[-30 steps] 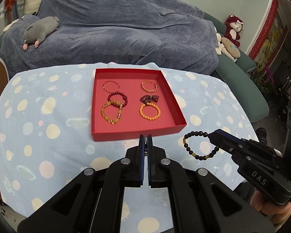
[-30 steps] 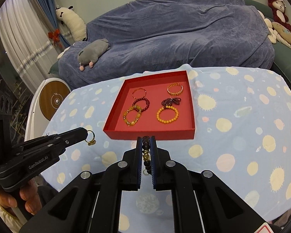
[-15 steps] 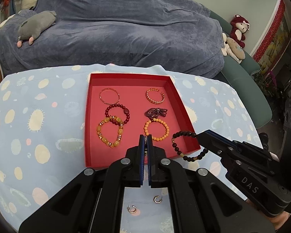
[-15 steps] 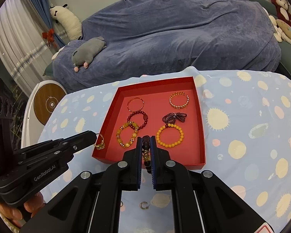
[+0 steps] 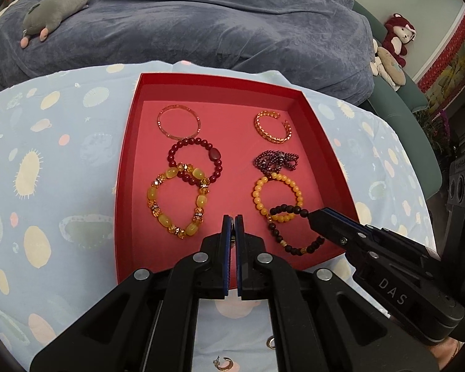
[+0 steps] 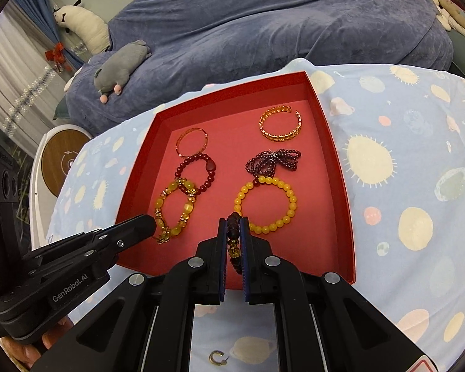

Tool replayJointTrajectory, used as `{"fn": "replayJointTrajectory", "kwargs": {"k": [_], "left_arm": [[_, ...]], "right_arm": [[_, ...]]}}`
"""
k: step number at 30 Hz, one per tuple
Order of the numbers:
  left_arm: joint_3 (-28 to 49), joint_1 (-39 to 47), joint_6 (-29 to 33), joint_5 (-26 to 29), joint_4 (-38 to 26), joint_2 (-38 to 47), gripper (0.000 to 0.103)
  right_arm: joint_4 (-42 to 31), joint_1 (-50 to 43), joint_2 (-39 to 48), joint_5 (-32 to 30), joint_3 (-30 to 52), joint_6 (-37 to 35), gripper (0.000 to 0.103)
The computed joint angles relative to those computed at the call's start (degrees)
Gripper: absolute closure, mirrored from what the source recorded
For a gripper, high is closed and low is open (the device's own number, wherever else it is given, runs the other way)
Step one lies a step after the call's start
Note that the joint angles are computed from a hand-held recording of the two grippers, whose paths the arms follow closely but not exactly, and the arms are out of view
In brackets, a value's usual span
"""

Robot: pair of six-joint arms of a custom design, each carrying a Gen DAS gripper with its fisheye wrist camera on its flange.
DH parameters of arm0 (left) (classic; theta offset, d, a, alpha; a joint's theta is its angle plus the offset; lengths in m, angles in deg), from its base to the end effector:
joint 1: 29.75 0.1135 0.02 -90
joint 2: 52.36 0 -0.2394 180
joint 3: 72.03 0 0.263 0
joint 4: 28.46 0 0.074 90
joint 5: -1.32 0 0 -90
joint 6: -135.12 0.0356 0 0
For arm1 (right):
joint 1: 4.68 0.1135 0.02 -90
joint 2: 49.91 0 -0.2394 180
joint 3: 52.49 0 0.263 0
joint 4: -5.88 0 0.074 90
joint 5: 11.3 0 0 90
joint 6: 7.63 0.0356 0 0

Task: Organize jewelry
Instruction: 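Carry the ring and black bracelet into the red box and open both tools, then move both tools back to the two gold hoop earrings on the sheet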

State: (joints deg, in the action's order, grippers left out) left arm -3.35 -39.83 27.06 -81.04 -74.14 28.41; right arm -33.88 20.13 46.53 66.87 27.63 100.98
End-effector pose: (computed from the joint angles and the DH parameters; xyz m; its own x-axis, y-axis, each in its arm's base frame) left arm 0.2916 -0.0567 0.2023 -0.8672 -0.1579 -0.4722 -0.0269 0.9618 -0.2723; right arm 0.3237 0.1577 0.1872 -0.8780 -0.0618 -0.4746 -0.2473 0.9076 0.3393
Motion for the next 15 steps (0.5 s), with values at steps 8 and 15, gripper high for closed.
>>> {"fn": "replayJointTrajectory", "kwargs": {"k": [8,15], "left_arm": [[-1.1,0.5,-0.3,-0.7,2.1,2.5,0.101],[-2.4,0.0,-1.6,-3.2,2.7,1.4,0.093]], "right_arm": [[0.0,-0.4,1.7,2.6,0.3,-2.4,0.095],[0.5,0.2,0.8,4.5,-0.8,-2.5,0.086]]}}
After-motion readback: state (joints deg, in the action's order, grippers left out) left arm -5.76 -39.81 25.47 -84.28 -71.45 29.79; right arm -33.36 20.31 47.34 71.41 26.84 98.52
